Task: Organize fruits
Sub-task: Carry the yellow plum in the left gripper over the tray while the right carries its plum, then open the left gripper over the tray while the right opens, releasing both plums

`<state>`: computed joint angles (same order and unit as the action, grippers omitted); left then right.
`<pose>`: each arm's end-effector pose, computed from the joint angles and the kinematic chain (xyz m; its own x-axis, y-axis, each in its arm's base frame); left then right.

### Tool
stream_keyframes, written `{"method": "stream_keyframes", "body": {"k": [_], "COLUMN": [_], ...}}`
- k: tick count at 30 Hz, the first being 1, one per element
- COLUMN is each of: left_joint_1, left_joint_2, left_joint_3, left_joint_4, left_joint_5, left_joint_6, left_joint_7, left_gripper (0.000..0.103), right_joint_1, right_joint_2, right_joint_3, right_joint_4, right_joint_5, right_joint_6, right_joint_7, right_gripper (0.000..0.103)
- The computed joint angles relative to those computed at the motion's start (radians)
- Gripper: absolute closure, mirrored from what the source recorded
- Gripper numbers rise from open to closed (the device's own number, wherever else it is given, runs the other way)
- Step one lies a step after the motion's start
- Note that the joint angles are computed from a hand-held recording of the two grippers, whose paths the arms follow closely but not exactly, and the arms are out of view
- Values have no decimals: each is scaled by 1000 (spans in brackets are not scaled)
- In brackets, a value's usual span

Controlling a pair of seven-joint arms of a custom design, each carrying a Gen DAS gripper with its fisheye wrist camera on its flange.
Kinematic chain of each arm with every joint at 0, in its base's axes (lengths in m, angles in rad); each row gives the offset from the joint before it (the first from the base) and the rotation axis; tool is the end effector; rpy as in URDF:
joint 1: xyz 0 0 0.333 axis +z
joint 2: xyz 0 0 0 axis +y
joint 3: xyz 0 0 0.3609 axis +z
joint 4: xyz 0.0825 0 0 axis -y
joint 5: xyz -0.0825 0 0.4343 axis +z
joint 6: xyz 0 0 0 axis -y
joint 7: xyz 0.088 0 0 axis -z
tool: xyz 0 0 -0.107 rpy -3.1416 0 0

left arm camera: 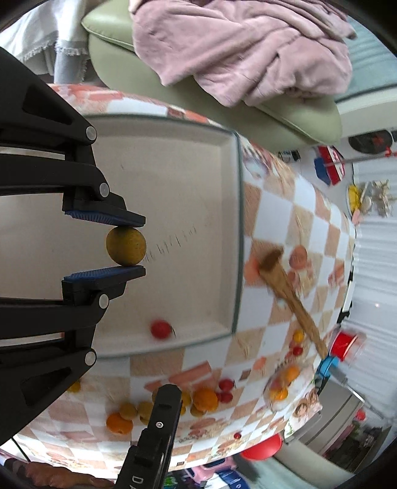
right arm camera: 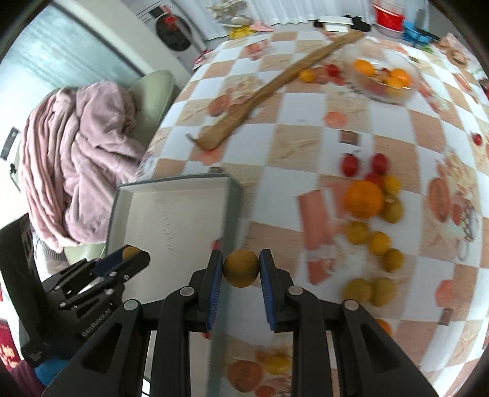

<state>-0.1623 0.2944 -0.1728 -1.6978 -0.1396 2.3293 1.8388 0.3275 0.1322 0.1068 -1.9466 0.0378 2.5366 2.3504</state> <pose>0.6943 -0.2307 0.4833 -0.4987 -0.8626 0.0845 -0.8230 0.4407 -0.3585 0.6137 0.2812 0.4841 -0.2965 -0.8909 -0.3440 -0.8728 0.3990 -0.2810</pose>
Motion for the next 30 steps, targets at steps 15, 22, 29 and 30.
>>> {"method": "stream_keyframes", "body": {"k": [15, 22, 29, 30], "left_joint_1": [10, -4, -8, -4], "left_joint_2": [-8, -14, -34, -34], "left_joint_3": [23, 29, 36, 34], "left_joint_4": [-64, -88, -120, -117], "left_joint_5": [64, 122, 170, 168], "left_joint_6": [27, 42, 97, 93], "left_joint_7": [-48, -74, -96, -87], "left_gripper": [76, 76, 31, 31], "right_joint_1": [15, 17, 8, 8], "right_joint_2": [183, 224, 225, 219], "right_joint_3": [32, 36, 42, 40], "right_joint_4": [186, 223, 220, 213], "right_joint_5": [31, 42, 76, 78], "right_joint_6": [-68, -97, -92, -82], "right_joint_7": [-106, -125, -140, -138], "right_gripper": [76, 76, 62, 58]}}
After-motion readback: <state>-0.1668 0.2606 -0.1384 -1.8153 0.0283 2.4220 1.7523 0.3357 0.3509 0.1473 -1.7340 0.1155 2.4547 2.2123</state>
